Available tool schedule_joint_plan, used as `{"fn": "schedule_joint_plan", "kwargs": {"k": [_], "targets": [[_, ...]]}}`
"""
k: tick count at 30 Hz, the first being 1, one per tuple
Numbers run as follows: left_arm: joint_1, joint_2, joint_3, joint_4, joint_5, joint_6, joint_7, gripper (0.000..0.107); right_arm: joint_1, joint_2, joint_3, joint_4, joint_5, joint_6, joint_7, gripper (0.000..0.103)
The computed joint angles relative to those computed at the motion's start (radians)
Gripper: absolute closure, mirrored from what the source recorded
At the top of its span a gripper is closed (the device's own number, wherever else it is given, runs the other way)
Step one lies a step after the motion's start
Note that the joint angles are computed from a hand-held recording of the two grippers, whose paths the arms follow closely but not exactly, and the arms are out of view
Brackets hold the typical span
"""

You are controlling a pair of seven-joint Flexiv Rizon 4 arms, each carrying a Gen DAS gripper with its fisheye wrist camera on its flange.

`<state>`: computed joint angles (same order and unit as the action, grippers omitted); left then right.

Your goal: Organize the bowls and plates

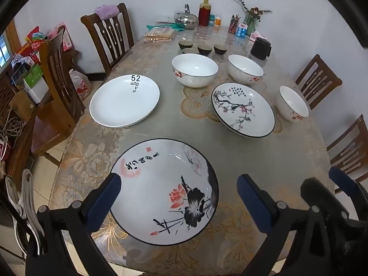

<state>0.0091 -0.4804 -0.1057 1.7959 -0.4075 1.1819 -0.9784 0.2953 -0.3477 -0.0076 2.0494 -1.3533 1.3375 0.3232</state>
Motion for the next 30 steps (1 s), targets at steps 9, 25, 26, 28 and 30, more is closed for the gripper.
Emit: {"fn": "schedule_joint_plan", "kwargs": {"k": [9, 25, 26, 28, 30], "targets": [[-0.001, -0.013, 0.005, -0.01, 0.014, 0.006, -0.008, 0.004, -0.001, -0.003, 0.0, 0.0, -0.001, 0.005, 0.003, 0.001], [-0.003, 0.007, 0.002, 0.024, 0.018, 0.024, 0.0, 0.004, -0.013, 0.005, 0.006, 0.012, -0.042, 0.004, 0.042, 0.001], [-0.002, 0.007, 0.002, 0.024, 0.018, 0.024, 0.0, 0.004, -0.014, 0.004, 0.008, 0.011, -0.038, 0.005, 0.038, 0.001], [-0.003, 0.008, 0.003, 0.026, 0.019, 0.025, -0.001, 0.004, -0.015, 0.005, 0.009, 0.011, -0.035, 0.004, 0.035, 0.001], [-0.002, 0.007, 0.002, 0.025, 0.018, 0.026, 0.0, 0.004, -0.015, 0.004, 0.009, 0.011, -0.034, 0.004, 0.034, 0.001]]}}
